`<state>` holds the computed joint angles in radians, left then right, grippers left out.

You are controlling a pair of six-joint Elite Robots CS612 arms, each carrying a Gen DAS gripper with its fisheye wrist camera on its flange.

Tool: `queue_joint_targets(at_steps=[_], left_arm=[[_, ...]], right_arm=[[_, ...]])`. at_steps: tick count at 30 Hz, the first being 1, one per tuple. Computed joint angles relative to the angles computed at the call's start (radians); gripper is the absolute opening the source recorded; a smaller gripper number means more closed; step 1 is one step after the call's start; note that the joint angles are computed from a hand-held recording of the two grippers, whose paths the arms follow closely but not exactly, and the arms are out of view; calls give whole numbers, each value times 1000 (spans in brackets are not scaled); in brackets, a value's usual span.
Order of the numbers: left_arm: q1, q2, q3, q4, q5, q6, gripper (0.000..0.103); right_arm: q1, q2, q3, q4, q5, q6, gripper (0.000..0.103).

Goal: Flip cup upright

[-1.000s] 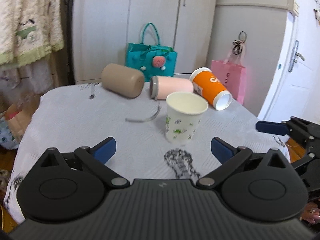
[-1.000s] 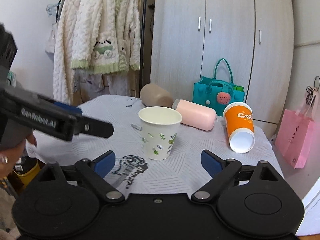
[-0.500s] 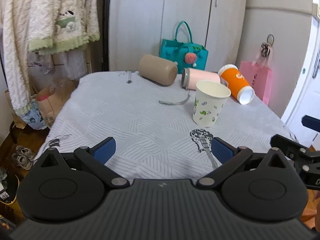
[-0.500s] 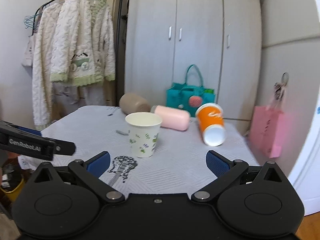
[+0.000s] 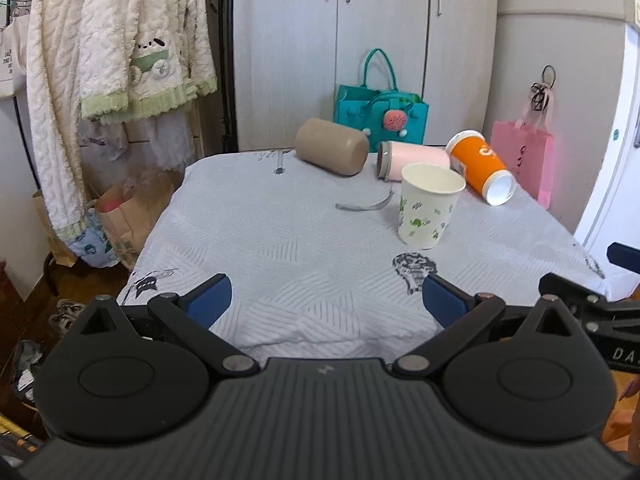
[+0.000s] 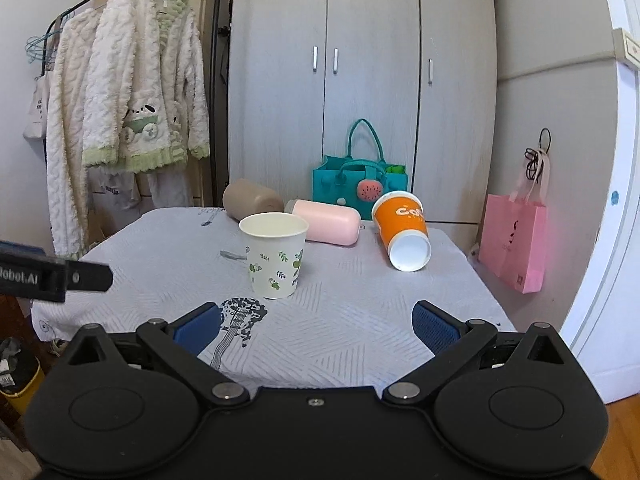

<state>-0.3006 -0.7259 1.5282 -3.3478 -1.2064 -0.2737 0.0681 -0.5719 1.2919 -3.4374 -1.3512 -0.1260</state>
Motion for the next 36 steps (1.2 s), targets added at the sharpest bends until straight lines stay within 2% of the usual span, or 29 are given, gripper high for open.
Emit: queue_joint_targets(at_steps=[4, 9, 14, 20, 27, 36], left_arm=[[-2, -1, 5, 4, -3, -8, 103], [-7, 5, 10, -1, 30, -11, 103], [1, 10, 7, -3, -1, -31, 103], [-5, 23, -6, 4, 61, -37, 103], [6, 26, -10, 14, 37, -44, 103], [3, 25, -4, -6, 50, -51, 103]], right_arm=[[4, 0, 2, 5, -17, -2, 103], [13, 5, -7, 20, -48, -5, 103], [18, 6, -9, 34, -55, -16, 103], [27, 13, -20, 42, -96, -27, 103], [31, 19, -27, 21, -132, 8, 103], [31, 17, -19, -2, -164, 39, 103]])
